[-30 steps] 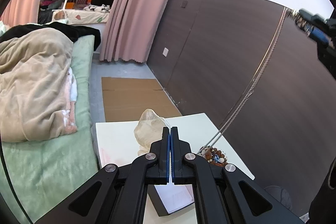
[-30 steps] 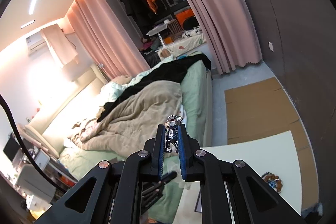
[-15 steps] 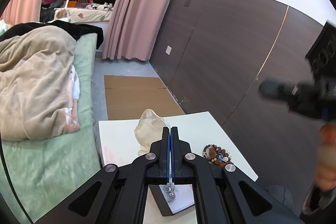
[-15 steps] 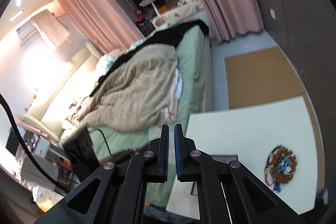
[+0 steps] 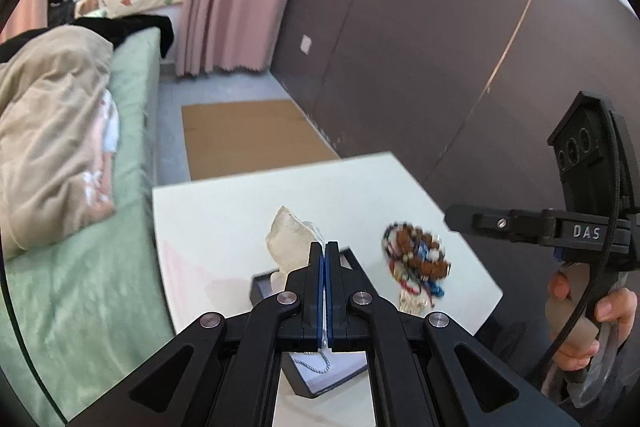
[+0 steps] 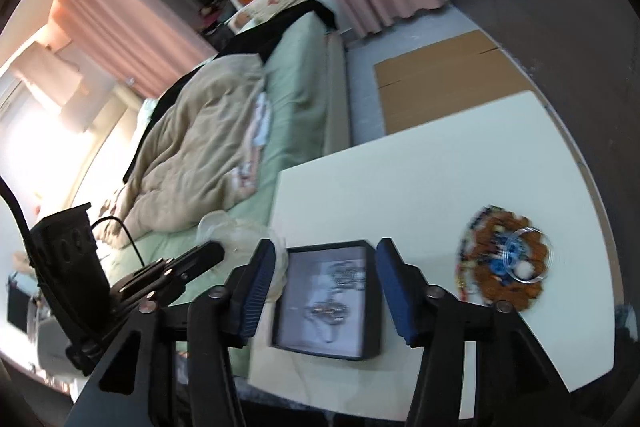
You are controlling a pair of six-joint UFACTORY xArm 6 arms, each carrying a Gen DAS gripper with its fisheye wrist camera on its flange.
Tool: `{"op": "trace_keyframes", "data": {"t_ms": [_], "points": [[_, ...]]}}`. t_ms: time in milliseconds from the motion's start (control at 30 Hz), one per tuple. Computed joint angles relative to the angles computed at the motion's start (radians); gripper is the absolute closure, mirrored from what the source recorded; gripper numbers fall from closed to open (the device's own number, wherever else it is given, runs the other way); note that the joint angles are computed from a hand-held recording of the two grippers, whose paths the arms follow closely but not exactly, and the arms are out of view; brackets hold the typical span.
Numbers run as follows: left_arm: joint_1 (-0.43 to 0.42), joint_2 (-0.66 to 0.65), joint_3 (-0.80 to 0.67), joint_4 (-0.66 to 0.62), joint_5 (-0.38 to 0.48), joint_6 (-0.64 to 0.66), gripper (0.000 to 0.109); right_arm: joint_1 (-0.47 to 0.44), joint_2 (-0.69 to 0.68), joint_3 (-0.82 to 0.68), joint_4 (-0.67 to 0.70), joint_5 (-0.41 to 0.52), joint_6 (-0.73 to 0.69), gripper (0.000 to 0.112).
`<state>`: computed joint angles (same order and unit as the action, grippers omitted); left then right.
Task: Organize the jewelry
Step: 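Lower the chain into the black box with the right tool while the left tool releases the pouch inside, then grasp the dark beaded bracelet from the pile with the left tool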
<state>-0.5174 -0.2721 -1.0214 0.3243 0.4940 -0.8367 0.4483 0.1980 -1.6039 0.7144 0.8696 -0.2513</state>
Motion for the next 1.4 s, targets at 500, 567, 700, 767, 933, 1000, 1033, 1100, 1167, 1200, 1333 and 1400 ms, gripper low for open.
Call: {"op": "trace_keyframes", "data": {"t_ms": [500, 567, 700, 767, 933, 1000, 1033, 1100, 1167, 1200, 1333, 1400], "points": [[-0.013, 0.181, -0.152, -0.126, 0.198, 0.041, 0.054, -0.121, -0.056, 0.104, 0.045, 0.038, -0.059, 0.059], [-0.021, 0.175, -0.152, -0.087, 0.175, 0.010, 0.043, -0.136, -0.073, 0.127, 0.052, 0.035, -0.067, 0.059], [-0.037, 0.196, -0.183, -0.090, 0.152, 0.013, 0.043, -0.164, -0.104, 0.181, 0.069, 0.028, -0.080, 0.056], [-0.047, 0.221, -0.213, -0.099, 0.154, 0.026, 0.043, -0.178, -0.114, 0.205, 0.067, 0.028, -0.073, 0.048], [-0.078, 0.301, -0.300, -0.097, 0.149, 0.052, 0.043, -0.208, -0.113, 0.239, 0.057, 0.018, -0.022, 0.046], [-0.086, 0.335, -0.338, -0.105, 0.153, 0.067, 0.043, -0.221, -0.106, 0.238, 0.060, 0.017, 0.003, 0.046], [-0.090, 0.354, -0.359, -0.109, 0.151, 0.076, 0.043, -0.224, -0.104, 0.238, 0.059, 0.012, 0.010, 0.046], [-0.097, 0.388, -0.396, -0.117, 0.149, 0.095, 0.043, -0.228, -0.101, 0.241, 0.056, -0.003, 0.023, 0.046], [-0.105, 0.426, -0.441, -0.117, 0.156, 0.106, 0.043, -0.236, -0.095, 0.243, 0.060, -0.004, 0.041, 0.046], [-0.109, 0.446, -0.466, -0.113, 0.162, 0.110, 0.044, -0.241, -0.092, 0.244, 0.064, -0.007, 0.045, 0.046], [-0.127, 0.540, -0.588, -0.089, 0.223, 0.149, 0.055, -0.253, -0.078, 0.245, 0.061, -0.020, 0.068, 0.046], [-0.134, 0.596, -0.658, -0.089, 0.260, 0.169, 0.061, -0.262, -0.073, 0.244, 0.081, -0.015, 0.056, 0.046]]}}
